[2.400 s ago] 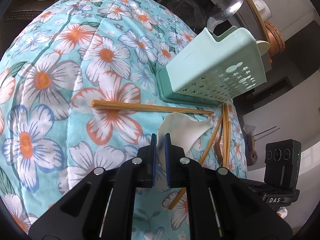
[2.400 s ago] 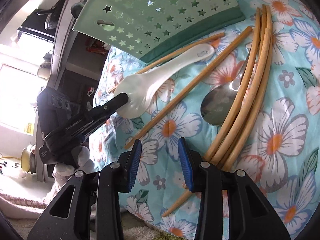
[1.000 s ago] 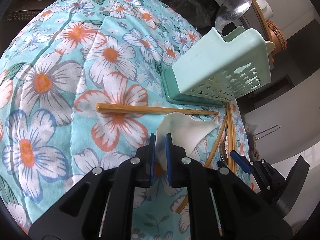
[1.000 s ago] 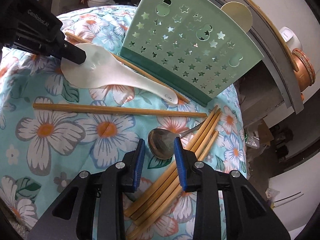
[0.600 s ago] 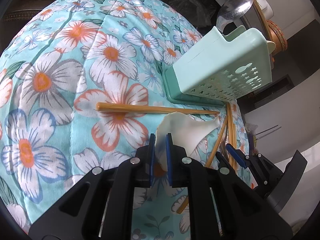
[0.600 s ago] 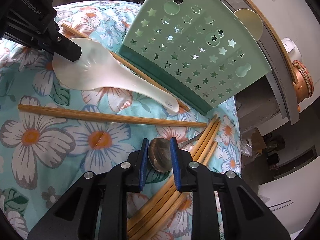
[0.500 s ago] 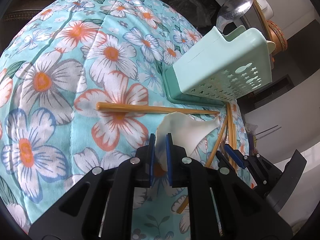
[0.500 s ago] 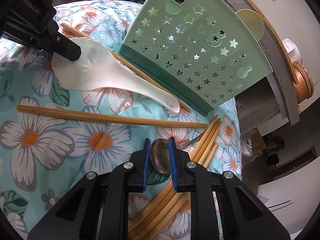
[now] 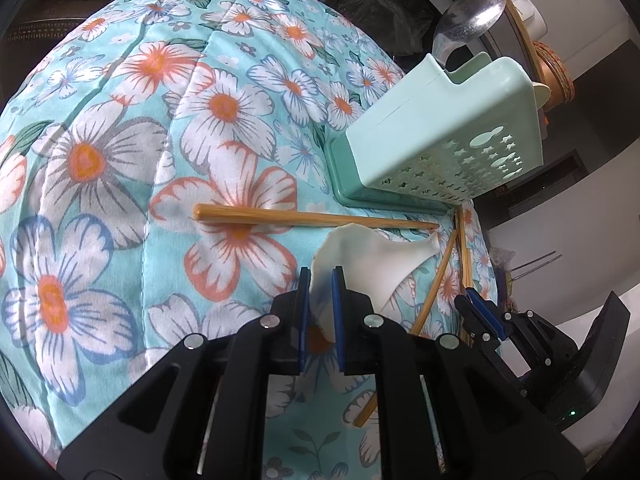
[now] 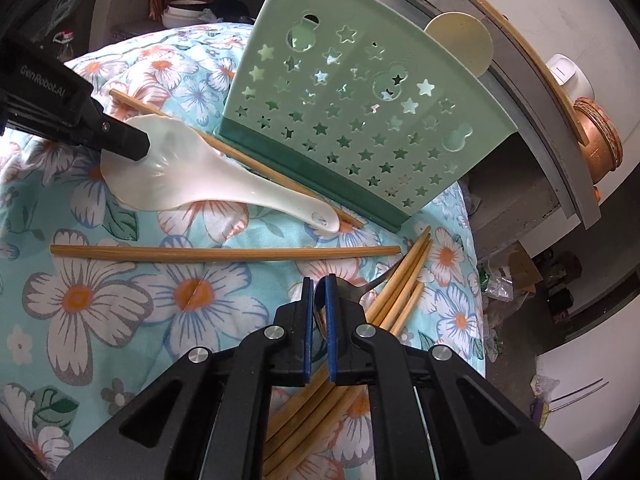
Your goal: Organize utensils
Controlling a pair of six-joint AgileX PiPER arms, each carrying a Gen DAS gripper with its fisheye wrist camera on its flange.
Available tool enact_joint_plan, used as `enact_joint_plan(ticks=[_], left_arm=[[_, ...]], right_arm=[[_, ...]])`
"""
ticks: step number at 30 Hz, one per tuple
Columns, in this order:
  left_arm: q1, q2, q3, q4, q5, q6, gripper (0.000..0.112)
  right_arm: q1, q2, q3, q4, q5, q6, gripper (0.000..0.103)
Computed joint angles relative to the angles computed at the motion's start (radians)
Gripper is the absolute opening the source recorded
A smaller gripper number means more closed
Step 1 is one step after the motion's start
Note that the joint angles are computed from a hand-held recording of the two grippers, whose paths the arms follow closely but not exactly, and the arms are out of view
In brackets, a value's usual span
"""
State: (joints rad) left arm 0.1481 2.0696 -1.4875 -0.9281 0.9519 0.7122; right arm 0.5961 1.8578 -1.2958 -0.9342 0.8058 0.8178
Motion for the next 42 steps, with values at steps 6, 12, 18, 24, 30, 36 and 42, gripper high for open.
enact_joint_plan(ticks=[6,12,18,24,30,36,42], left_arm=[[0.011,-0.029,0.024,0.0,-0.018,0.018,0.009],[0.022,-0.097,0.085,-0.017,-0.066,0.064,0.007],[0.02,-0.214,0.174,-0.036,-0.149,0.155,0.003],[0.027,-0.331,0.242,-0.07,-0.188,0.25,0.002],[0.045,-0.424,0.27,-0.106,-0.16,0.317,0.002],[0.064,-0.487,0.272,-0.132,-0.098,0.363,0.002],[0.091,-0.55,0.279,-0.176,-0.031,0.419,0.002]], right_arm=[[-0.003,-0.067,0.02,0.029,-0.012,0.011,0.003],[-0.003,-0.123,0.038,0.06,-0.031,0.02,0.003],[-0.017,-0.187,0.072,0.101,-0.068,0.031,0.003],[-0.04,-0.241,0.099,0.143,-0.109,0.026,0.003],[-0.084,-0.304,0.117,0.244,-0.161,-0.025,0.003],[-0.139,-0.373,0.133,0.38,-0.21,-0.11,0.003],[-0.179,-0.428,0.15,0.478,-0.246,-0.179,0.003]])
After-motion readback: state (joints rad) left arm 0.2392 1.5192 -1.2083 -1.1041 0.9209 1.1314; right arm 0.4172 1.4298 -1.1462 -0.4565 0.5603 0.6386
